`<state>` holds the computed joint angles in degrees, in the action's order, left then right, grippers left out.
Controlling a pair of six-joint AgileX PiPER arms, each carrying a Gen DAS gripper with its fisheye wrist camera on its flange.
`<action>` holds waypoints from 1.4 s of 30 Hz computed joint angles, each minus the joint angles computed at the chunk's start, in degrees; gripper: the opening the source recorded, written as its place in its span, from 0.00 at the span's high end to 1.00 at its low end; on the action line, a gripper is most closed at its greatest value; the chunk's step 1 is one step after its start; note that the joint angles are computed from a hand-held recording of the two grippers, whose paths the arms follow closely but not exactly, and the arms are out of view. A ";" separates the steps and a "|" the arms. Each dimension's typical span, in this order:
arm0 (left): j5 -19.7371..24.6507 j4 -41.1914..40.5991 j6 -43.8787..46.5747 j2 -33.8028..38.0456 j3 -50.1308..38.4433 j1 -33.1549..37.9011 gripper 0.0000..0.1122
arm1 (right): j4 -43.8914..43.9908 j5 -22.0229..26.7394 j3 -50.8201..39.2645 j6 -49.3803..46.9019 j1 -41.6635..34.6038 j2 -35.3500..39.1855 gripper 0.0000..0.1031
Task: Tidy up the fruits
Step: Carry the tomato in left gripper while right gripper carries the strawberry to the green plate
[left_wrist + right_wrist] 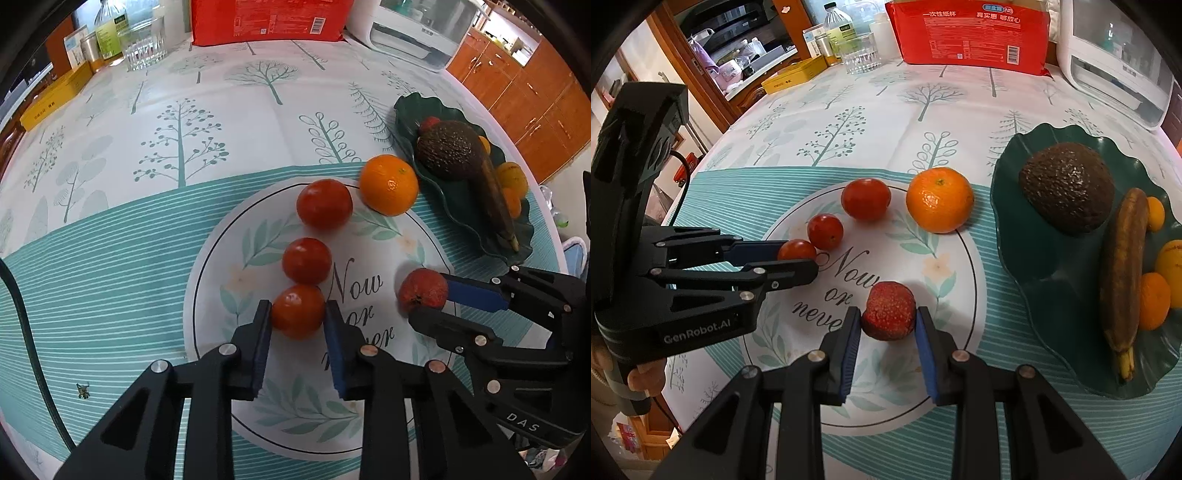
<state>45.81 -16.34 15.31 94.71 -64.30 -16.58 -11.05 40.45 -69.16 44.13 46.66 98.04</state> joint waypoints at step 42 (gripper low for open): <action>9.76 7.23 -16.49 -2.42 -19.14 -21.80 0.77 | -16.73 14.40 10.93 15.15 -1.64 -26.29 0.71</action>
